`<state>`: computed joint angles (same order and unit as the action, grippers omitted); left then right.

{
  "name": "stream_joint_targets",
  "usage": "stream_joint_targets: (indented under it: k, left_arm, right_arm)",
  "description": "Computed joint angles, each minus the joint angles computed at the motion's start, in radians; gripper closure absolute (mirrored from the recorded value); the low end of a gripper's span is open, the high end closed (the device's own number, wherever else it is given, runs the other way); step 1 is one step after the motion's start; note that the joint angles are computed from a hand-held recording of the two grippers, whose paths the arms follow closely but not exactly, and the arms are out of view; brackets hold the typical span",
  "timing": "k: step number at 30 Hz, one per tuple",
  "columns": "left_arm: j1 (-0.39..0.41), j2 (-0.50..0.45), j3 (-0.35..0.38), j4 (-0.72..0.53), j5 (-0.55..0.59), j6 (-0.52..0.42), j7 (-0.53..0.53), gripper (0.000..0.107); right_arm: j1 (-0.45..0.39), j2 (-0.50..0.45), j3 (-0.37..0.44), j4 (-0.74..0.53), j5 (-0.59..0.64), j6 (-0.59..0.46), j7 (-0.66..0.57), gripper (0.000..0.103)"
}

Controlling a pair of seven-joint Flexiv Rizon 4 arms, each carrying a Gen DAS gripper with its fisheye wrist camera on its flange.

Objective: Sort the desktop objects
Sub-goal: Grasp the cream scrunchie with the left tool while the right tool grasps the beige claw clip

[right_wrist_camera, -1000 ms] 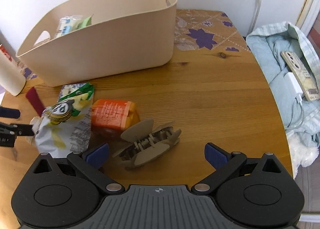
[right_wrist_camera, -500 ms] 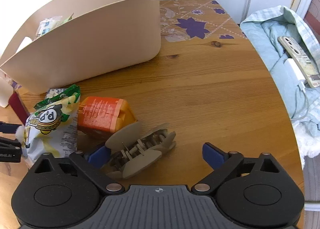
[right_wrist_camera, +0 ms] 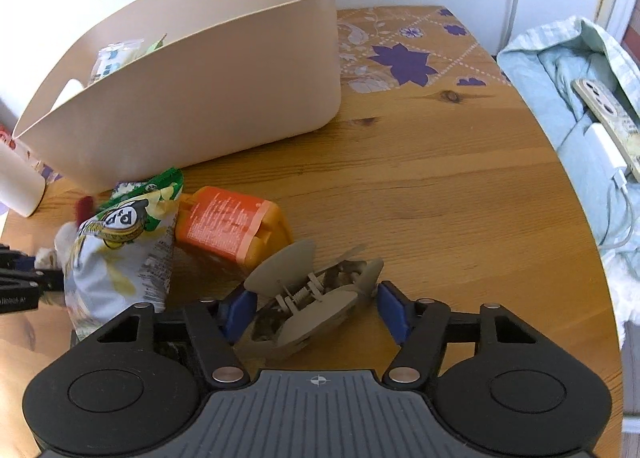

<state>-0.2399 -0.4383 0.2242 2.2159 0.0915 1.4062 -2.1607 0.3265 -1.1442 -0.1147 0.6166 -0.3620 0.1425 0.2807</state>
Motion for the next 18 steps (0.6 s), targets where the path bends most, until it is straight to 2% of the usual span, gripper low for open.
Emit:
stream_joint_targets:
  k: [4,5,6,12,16,17,18]
  left_arm:
    - [-0.046,0.009,0.058,-0.008,0.054,-0.029,-0.045,0.086]
    - [-0.042,0.012,0.057,-0.004,0.067,-0.021,-0.046,0.086]
    - [-0.041,0.012,0.066,-0.001,0.081,-0.012,-0.052,0.087]
    - [-0.103,0.046,0.142,-0.011,0.193,-0.037,-0.161,0.088]
    - [-0.102,0.083,0.134,-0.016,0.271,-0.063,-0.231,0.088]
    - [-0.072,0.089,0.108,-0.002,0.274,-0.031,-0.21,0.088]
    - [-0.07,0.096,0.105,-0.002,0.288,-0.037,-0.22,0.088]
  right_arm:
    - [0.011,0.02,-0.006,0.033,-0.011,0.011,0.011,0.047]
    - [0.014,0.024,-0.006,0.039,-0.013,0.012,0.012,0.053]
    - [0.016,0.029,-0.006,0.049,-0.015,0.018,0.013,0.065]
    - [0.022,0.05,-0.001,0.08,-0.02,0.027,0.0,0.065]
    - [0.034,0.056,-0.012,0.09,-0.039,0.024,0.005,0.069]
    - [0.037,0.06,-0.015,0.098,-0.045,0.029,0.009,0.07]
    - [0.041,0.068,-0.018,0.112,-0.052,0.04,0.013,0.07]
